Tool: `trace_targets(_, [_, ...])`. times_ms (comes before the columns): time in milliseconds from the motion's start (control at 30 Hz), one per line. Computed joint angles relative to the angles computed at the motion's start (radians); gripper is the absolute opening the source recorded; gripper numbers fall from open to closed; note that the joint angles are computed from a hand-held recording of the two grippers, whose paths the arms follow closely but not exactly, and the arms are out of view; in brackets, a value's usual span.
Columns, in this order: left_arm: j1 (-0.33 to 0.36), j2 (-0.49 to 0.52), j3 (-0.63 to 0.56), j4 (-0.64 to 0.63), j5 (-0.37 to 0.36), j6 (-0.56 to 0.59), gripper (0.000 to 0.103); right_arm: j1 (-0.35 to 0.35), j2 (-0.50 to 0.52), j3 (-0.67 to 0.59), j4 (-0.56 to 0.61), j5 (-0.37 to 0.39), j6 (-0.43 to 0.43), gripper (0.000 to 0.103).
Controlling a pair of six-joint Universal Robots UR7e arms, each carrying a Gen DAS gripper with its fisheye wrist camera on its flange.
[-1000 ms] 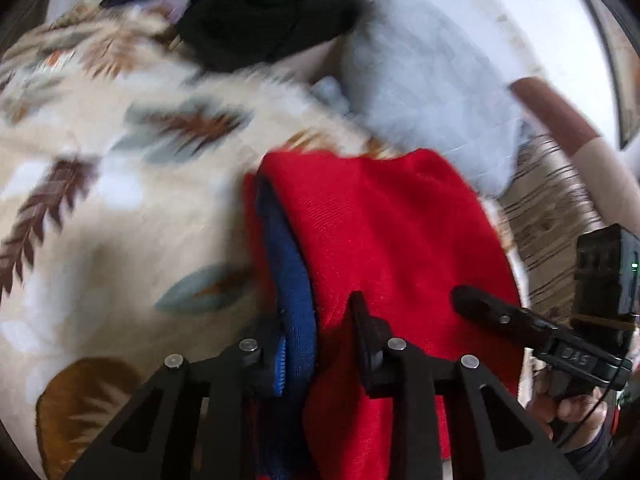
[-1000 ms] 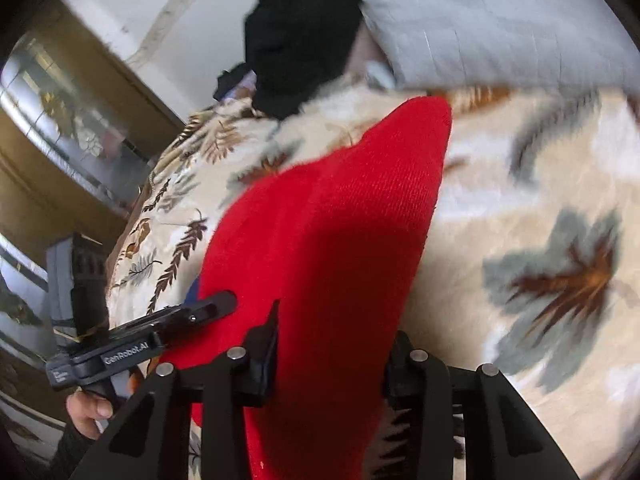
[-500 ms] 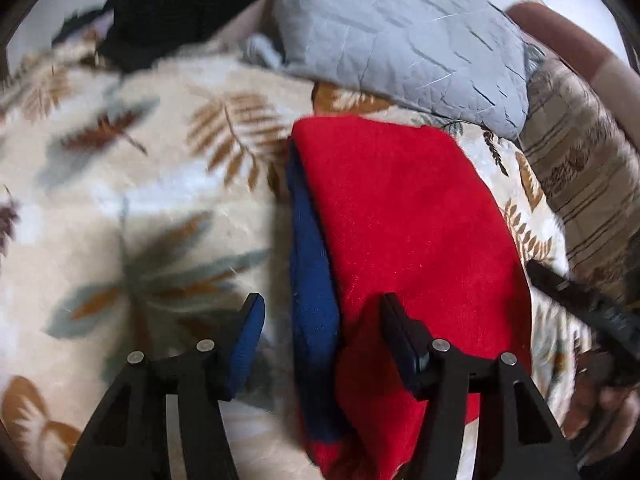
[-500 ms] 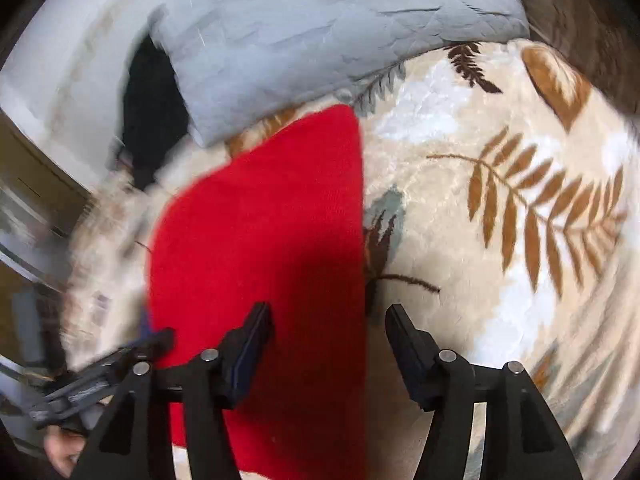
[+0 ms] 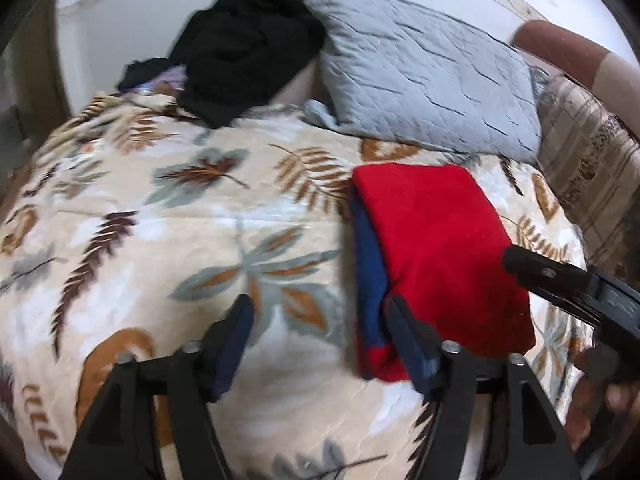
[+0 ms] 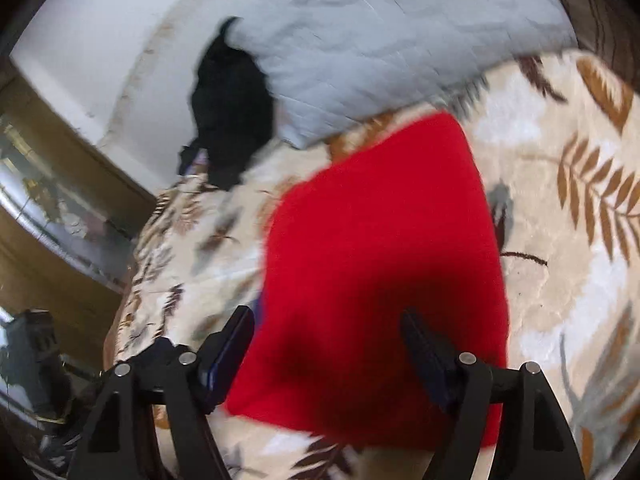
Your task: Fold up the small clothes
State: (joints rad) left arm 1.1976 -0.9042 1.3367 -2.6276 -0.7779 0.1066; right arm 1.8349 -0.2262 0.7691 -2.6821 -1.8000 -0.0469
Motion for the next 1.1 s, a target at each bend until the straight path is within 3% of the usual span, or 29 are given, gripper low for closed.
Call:
trace_targets(300, [-0.050,-0.095,0.158,-0.108,0.049,0.007,0.074,0.081,-0.167,0.413,-0.375,-0.268,-0.135,0.081])
trace_targets(467, [-0.090,-0.106,0.215,-0.225,0.134,0.087,0.081,0.116,-0.226,0.556,-0.540,-0.359,-0.211,0.094])
trace_targets(633, [-0.098,-0.119,0.225,-0.219,0.134,0.053,0.081,0.140,-0.237,0.591,-0.617,-0.397,-0.278,0.100])
trace_targets(1100, [-0.117,-0.083,0.201,-0.235,0.162,0.130,0.085,0.137,-0.196,0.517,-0.577,-0.413,-0.315,0.101])
